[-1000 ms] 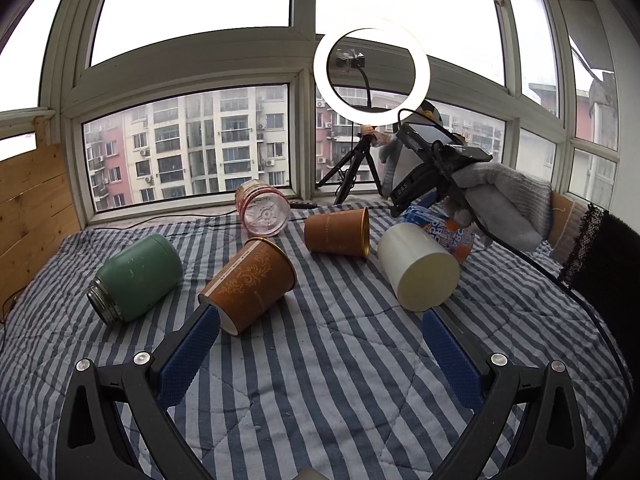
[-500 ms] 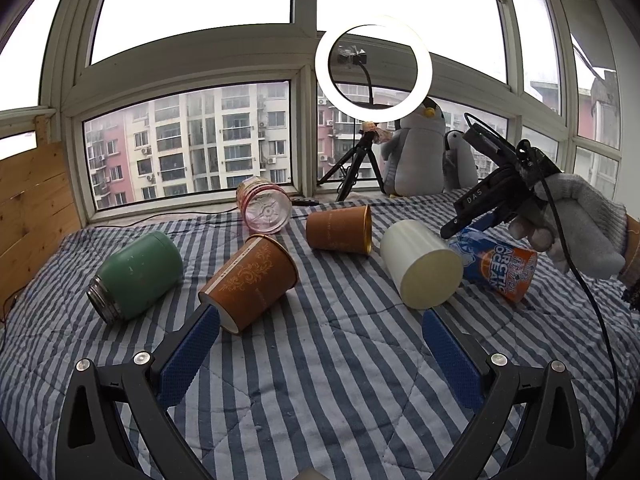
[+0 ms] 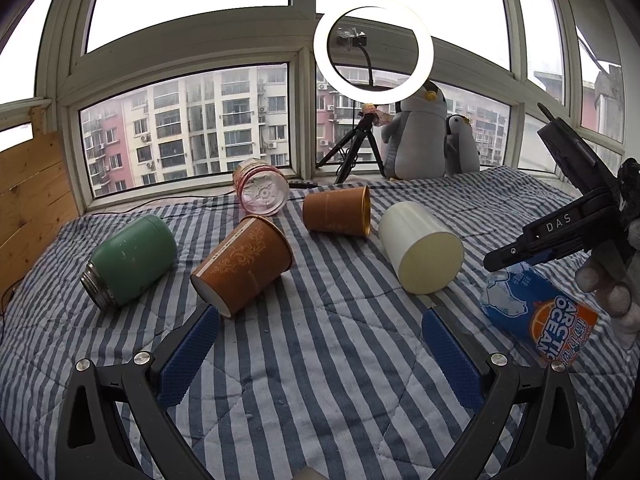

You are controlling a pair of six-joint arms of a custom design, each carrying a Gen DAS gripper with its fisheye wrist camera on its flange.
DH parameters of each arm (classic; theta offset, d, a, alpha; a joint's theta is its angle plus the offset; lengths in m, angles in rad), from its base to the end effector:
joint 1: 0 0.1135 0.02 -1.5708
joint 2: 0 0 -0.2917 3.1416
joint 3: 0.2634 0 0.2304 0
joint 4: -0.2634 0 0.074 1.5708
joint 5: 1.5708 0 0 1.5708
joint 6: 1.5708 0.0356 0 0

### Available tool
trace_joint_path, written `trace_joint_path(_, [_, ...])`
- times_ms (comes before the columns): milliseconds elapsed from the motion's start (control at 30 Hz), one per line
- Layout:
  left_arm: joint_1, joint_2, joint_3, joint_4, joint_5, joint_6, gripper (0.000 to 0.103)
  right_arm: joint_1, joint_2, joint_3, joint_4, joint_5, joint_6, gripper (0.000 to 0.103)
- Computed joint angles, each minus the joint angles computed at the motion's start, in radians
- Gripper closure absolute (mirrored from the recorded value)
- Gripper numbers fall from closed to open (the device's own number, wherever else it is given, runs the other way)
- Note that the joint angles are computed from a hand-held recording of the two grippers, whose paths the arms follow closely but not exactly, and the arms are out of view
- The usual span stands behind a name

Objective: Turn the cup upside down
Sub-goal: 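Lift the blue bottle with the right tool toward the left tool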

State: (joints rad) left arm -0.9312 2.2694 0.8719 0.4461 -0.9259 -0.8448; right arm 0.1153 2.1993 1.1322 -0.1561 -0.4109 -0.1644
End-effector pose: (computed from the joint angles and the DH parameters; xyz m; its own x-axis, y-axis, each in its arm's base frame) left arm 0.2380 -0.2722 0.0504 -0.4762 -0.1130 -0.8720 -0.2271 0.9739 -0.0022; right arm 0.3835 0.0587 0.0833 -0.8820 -0.2532 -0.3975 -0.3902 0.8653 0.3147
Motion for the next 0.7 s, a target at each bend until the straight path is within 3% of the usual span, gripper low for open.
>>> trace_joint_path(233, [-0.037, -0.001, 0.044, -0.139, -0.032, -0.095, 0.001, 0.036, -0.071, -0.159, 0.139, 0.005, -0.007, 0.054])
trace_joint_path(433, [-0.078, 0.008, 0.105, -0.256, -0.077, -0.142, 0.001, 0.041, -0.090, -0.171, 0.111, -0.044, -0.032, 0.054])
trace_joint_path(700, [-0.107, 0.025, 0.169, -0.328, -0.074, -0.163, 0.000, 0.027, -0.139, -0.210, 0.089, -0.113, -0.098, 0.054])
